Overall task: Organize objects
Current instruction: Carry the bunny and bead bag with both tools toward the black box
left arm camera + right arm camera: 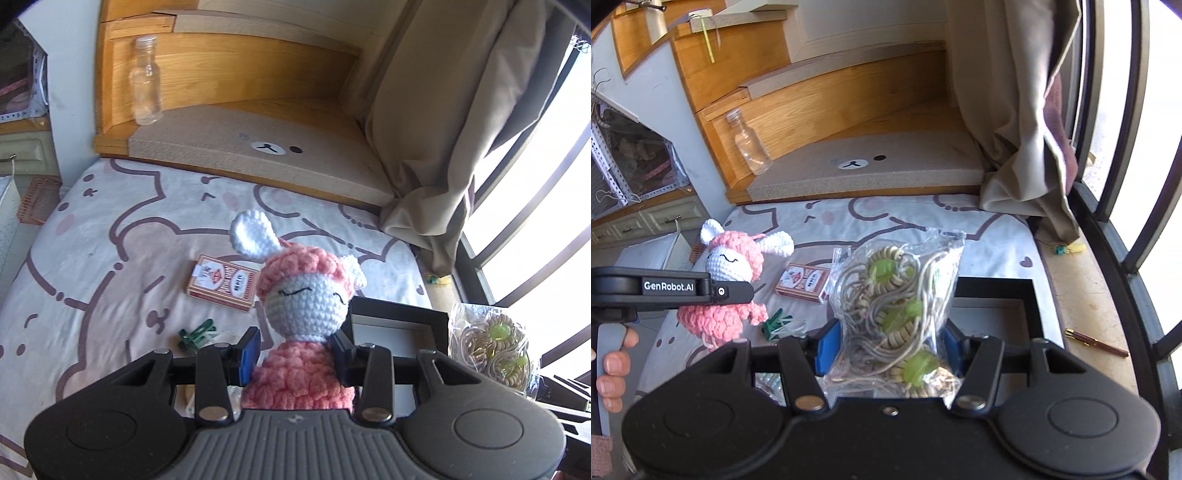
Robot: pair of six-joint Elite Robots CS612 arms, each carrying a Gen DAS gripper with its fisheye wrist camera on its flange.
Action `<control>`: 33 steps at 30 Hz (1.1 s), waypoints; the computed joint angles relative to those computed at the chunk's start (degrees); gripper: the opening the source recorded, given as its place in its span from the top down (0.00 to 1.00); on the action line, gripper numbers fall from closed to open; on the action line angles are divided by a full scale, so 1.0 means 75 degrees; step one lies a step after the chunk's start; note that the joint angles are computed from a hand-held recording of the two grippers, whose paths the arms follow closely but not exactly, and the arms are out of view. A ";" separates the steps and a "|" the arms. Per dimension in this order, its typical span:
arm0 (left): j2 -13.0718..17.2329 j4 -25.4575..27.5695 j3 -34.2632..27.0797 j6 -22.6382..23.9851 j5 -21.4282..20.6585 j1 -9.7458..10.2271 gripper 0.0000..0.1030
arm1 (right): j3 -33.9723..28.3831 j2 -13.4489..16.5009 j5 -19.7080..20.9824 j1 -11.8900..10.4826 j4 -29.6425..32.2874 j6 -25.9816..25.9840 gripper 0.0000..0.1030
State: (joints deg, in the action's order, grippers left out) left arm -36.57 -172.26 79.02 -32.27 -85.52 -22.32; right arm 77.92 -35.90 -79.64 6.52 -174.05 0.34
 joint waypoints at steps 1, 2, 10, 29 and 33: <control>0.0009 -0.0011 -0.0015 0.0024 -0.0026 -0.0015 0.59 | 0.0022 -0.0013 -0.0028 -0.0016 -0.0014 0.0018 0.44; 0.0017 -0.0021 -0.0028 0.0053 -0.0050 -0.0030 0.59 | 0.0038 -0.0024 -0.0057 -0.0026 -0.0019 0.0036 0.44; 0.0014 -0.0018 -0.0040 0.0155 -0.0164 -0.0088 0.59 | 0.0240 -0.0156 -0.0250 -0.0079 -0.0151 0.0173 0.44; 0.0043 -0.0509 -0.0063 0.0194 -0.0750 -0.0300 0.60 | 0.0924 -0.0562 -0.0829 -0.0213 -0.0639 0.0427 0.44; 0.0202 -0.0486 -0.0298 0.0161 -0.0974 -0.0323 0.60 | 0.0895 -0.0492 -0.0828 -0.0279 -0.0681 0.0577 0.44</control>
State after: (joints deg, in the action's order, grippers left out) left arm -35.05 -175.91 76.78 -31.06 -92.83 -24.74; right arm 84.63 -39.59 -85.85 4.43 -179.15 4.67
